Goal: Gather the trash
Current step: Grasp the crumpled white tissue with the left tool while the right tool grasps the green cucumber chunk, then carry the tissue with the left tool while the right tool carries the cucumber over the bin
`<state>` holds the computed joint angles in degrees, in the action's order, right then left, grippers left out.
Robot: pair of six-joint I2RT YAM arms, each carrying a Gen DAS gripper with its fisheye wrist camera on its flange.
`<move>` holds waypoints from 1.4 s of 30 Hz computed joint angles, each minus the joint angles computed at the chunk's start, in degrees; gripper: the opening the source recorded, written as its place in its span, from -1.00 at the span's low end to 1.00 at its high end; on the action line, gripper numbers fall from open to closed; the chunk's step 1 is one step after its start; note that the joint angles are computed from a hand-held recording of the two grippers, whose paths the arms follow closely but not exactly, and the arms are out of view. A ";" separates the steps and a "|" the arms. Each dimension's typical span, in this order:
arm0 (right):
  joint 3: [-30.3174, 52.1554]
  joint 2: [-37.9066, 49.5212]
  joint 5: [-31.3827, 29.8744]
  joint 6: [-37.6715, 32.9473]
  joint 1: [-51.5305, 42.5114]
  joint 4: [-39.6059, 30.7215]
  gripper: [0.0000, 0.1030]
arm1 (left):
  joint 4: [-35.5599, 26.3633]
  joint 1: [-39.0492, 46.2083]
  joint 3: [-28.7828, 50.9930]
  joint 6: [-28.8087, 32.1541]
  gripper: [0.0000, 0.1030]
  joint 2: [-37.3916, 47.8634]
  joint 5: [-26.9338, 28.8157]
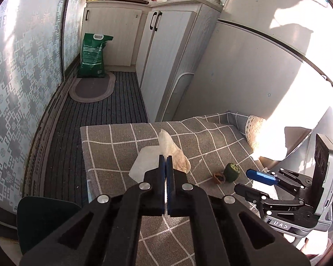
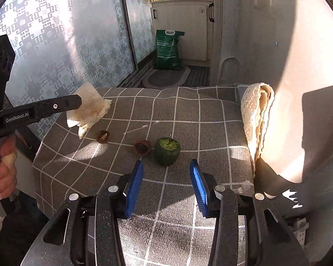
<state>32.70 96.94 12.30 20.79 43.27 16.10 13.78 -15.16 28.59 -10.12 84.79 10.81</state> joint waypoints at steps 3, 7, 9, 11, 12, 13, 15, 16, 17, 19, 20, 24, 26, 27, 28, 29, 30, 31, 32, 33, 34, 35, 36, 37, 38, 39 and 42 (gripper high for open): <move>1.02 1.66 0.39 0.22 -0.20 0.39 -0.25 | -0.88 0.69 -0.68 0.17 -0.97 -2.24 1.00; 2.69 3.76 0.62 0.38 -0.87 0.41 -0.32 | -2.37 1.82 -1.31 0.78 -0.97 -4.52 1.89; 3.07 4.13 0.67 0.53 -0.96 0.34 -0.39 | -2.90 2.49 -1.78 1.16 -0.97 -5.53 2.33; 4.02 4.70 0.76 0.50 -0.79 -0.29 -0.46 | -3.43 3.10 -2.25 1.70 -0.97 -6.55 2.58; 4.47 4.93 1.30 0.44 -0.49 -0.71 -0.48 | -3.77 3.46 -2.43 1.97 -0.97 -7.13 2.78; 4.79 4.95 2.03 0.46 -0.09 -1.14 -0.49 | -4.24 3.89 -2.48 2.30 -0.97 -7.72 3.04; 5.03 4.57 2.65 0.78 0.26 -1.74 -0.49 | -5.25 4.95 -2.88 2.81 -0.97 -9.45 3.78; 5.02 4.19 2.86 0.98 0.36 -1.97 -0.49 | -5.79 5.62 -3.18 3.07 -0.97 -10.51 4.30; 4.90 3.84 2.86 1.08 0.36 -1.99 -0.49 | -6.55 6.30 -3.36 3.29 -0.97 -11.62 4.76; 4.93 3.01 3.47 1.32 0.85 -2.52 -0.49 | -7.75 7.59 -3.89 3.84 -0.97 -13.52 5.53; 4.81 2.51 3.55 1.33 1.05 -2.72 -0.49 | -8.34 8.33 -4.10 4.25 -0.97 -14.41 5.94; 5.49 1.04 4.47 1.64 2.73 -3.90 -0.49 | -11.23 12.25 -4.78 6.45 -0.97 -17.80 8.12; 6.79 0.91 4.67 1.96 3.88 -4.80 -0.49 | -12.73 14.42 -4.81 7.77 -0.97 -19.08 9.24; 7.46 0.93 4.41 2.05 4.34 -5.08 -0.49 | -13.47 15.47 -4.84 8.38 -0.97 -19.72 9.79; 8.31 1.24 4.17 2.20 4.86 -5.22 -0.49 | -14.13 16.57 -4.92 9.07 -0.97 -20.31 10.37; 9.62 1.77 4.13 2.30 5.49 -5.72 -0.49 | -14.86 17.80 -4.97 9.82 -0.97 -20.90 11.00; 10.50 1.99 4.33 2.32 6.23 -6.20 -0.49 | -15.60 19.10 -4.99 10.62 -0.97 -21.42 11.67; 11.52 2.35 4.35 2.19 6.85 -6.64 -0.49 | -16.35 20.60 -5.01 11.57 -0.97 -21.90 12.48; 12.47 2.82 4.19 1.92 7.27 -6.81 -0.49 | -17.06 21.98 -5.07 12.42 -0.97 -22.36 13.21; 13.21 3.08 4.21 1.92 7.97 -7.11 -0.49 | -17.72 23.10 -5.17 13.19 -0.97 -22.85 13.67; 14.19 3.56 4.19 1.91 8.60 -7.51 -0.49 | -18.45 24.59 -5.25 14.30 -0.97 -23.22 14.34; 15.23 4.05 4.25 1.92 9.25 -7.98 -0.49 | -19.15 26.13 -5.27 15.45 -0.97 -23.42 15.07; 16.26 4.57 4.36 1.87 9.86 -8.40 -0.49 | -19.78 27.63 -5.24 16.54 -0.97 -23.46 15.77; 17.41 5.18 4.43 1.81 10.38 -8.86 -0.49 | -20.26 28.67 -5.11 17.29 -0.97 -23.36 16.10; 18.65 5.79 4.51 1.77 10.91 -9.45 -0.49 | -20.84 30.11 -5.03 18.35 -0.97 -23.24 16.73; 19.74 6.37 4.59 1.71 11.43 -9.86 -0.49 | -21.37 31.54 -4.97 19.41 -0.97 -23.09 17.34; 22.98 8.26 4.62 1.60 12.97 -11.00 -0.49 | -22.55 35.27 -4.69 22.44 -0.97 -22.14 18.78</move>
<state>55.69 105.20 16.92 22.39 56.24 5.10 -8.78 20.11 23.91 12.32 62.65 29.59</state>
